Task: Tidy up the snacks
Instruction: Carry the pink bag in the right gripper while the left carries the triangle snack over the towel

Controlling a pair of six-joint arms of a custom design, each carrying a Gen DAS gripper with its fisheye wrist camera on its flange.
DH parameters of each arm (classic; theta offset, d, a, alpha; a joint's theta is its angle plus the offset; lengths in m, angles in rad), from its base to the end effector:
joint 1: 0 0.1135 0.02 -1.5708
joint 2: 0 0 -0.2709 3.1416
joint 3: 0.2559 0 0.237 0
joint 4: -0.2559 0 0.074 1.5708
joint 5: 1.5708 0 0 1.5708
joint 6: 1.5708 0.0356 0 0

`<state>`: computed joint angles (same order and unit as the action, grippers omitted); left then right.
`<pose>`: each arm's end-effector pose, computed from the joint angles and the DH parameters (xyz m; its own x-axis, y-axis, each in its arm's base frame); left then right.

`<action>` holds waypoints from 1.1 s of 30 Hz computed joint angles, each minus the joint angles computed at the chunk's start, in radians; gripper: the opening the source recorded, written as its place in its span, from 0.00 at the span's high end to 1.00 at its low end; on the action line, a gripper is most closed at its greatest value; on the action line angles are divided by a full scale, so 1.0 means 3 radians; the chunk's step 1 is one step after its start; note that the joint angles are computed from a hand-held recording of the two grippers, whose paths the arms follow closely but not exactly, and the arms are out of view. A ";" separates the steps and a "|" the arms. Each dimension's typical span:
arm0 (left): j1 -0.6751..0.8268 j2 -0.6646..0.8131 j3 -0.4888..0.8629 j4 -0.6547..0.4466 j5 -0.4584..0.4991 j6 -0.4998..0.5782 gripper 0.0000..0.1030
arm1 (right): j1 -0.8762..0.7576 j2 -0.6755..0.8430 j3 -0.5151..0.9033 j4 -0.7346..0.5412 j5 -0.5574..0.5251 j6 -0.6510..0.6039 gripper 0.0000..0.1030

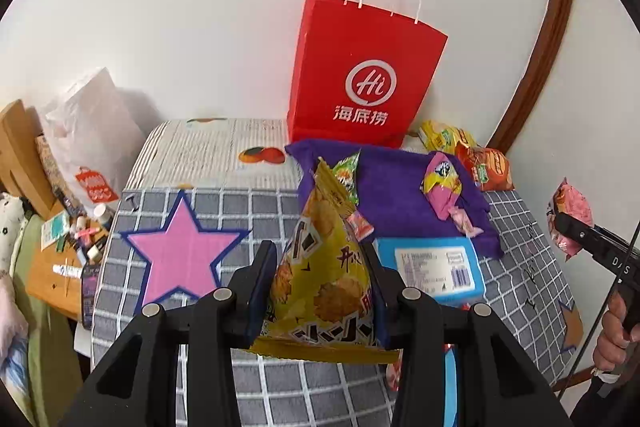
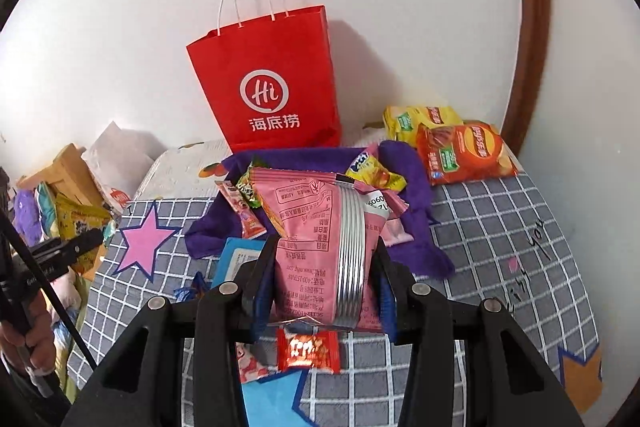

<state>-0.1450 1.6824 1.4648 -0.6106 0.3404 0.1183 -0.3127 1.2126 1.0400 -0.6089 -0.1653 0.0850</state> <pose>0.3542 -0.0637 0.3126 -0.6814 0.2119 -0.7005 0.4431 0.8812 -0.1644 0.2289 -0.0678 0.3101 -0.6514 0.2986 -0.6975 0.2485 0.9526 0.1757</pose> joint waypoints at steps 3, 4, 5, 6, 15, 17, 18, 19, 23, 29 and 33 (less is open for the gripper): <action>-0.0092 0.0168 0.0229 -0.0017 -0.0044 -0.0056 0.62 | -0.0051 0.0173 0.0091 0.0103 -0.0046 -0.0044 0.58; -0.0133 0.0247 0.0331 -0.0015 -0.0071 -0.0073 0.62 | -0.0075 0.0246 0.0136 0.0137 -0.0061 -0.0053 0.58; -0.0157 0.0293 0.0395 -0.0017 -0.0083 -0.0079 0.62 | -0.0088 0.0289 0.0168 0.0154 -0.0074 -0.0064 0.58; -0.0190 0.0354 0.0469 -0.0007 -0.0096 -0.0087 0.62 | -0.0107 0.0367 0.0222 0.0184 -0.0090 -0.0084 0.58; -0.0421 0.1065 0.1233 -0.0043 -0.0195 -0.0194 0.62 | -0.0132 0.1015 0.0708 0.0344 -0.0102 -0.0188 0.58; -0.0446 0.1201 0.1371 -0.0051 -0.0211 -0.0195 0.62 | -0.0134 0.1151 0.0818 0.0345 -0.0135 -0.0195 0.58; -0.0455 0.1255 0.1412 -0.0031 -0.0227 -0.0187 0.62 | -0.0128 0.1224 0.0876 0.0354 -0.0137 -0.0194 0.58; -0.0458 0.1304 0.1454 -0.0016 -0.0235 -0.0182 0.62 | -0.0118 0.1291 0.0929 0.0366 -0.0131 -0.0197 0.58; -0.0451 0.1605 0.1861 -0.0158 -0.0183 -0.0234 0.62 | -0.0101 0.1490 0.1075 0.0420 -0.0167 -0.0206 0.58; -0.0482 0.1960 0.2266 -0.0268 -0.0349 -0.0189 0.62 | -0.0045 0.1812 0.1266 0.0509 -0.0211 -0.0213 0.58; -0.0427 0.2083 0.2410 -0.0348 -0.0152 -0.0240 0.62 | 0.0006 0.2033 0.1349 0.0591 -0.0281 -0.0247 0.58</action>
<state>-0.2732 2.3073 2.1879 -0.7149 0.2947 0.0462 -0.3108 1.8224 1.4447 -0.4315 -0.2496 0.0110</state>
